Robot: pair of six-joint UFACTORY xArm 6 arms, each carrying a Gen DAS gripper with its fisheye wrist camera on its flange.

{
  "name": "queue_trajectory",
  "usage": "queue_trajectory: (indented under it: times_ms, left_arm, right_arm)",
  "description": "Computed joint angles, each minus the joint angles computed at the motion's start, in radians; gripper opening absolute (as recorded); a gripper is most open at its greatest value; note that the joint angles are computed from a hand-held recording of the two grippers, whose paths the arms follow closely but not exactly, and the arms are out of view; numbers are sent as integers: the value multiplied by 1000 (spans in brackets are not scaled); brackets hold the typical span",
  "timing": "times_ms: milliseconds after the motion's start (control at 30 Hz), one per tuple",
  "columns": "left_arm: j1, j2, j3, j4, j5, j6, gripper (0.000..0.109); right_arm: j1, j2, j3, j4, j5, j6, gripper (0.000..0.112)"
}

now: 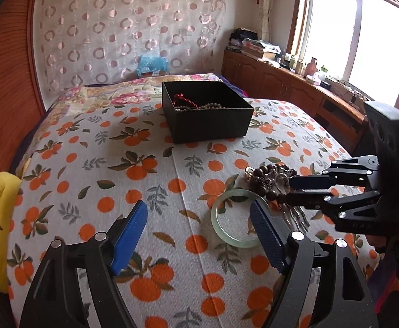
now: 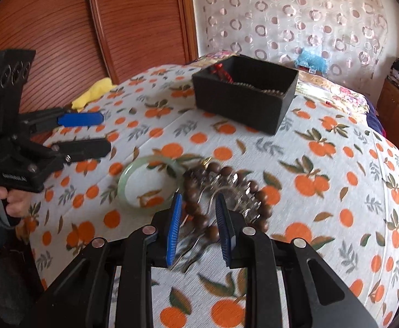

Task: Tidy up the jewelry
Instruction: 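Return to the pile and close the right tool on the wooden bead bracelet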

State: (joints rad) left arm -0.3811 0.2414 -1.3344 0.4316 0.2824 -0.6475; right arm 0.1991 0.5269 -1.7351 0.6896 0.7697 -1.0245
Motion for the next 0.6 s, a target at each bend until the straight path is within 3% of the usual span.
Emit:
queue_trajectory:
  times_ms: [367, 433, 600]
  left_arm:
    - [11, -32, 45, 55, -15, -76, 77]
    - [9, -28, 43, 56, -13, -76, 77]
    - [1, -17, 36, 36, -8, -53, 77]
  right_arm:
    - [49, -5, 54, -160, -148, 8, 21]
    - [45, -4, 47, -142, -147, -1, 14]
    - [13, 6, -15, -36, -119, -16, 15]
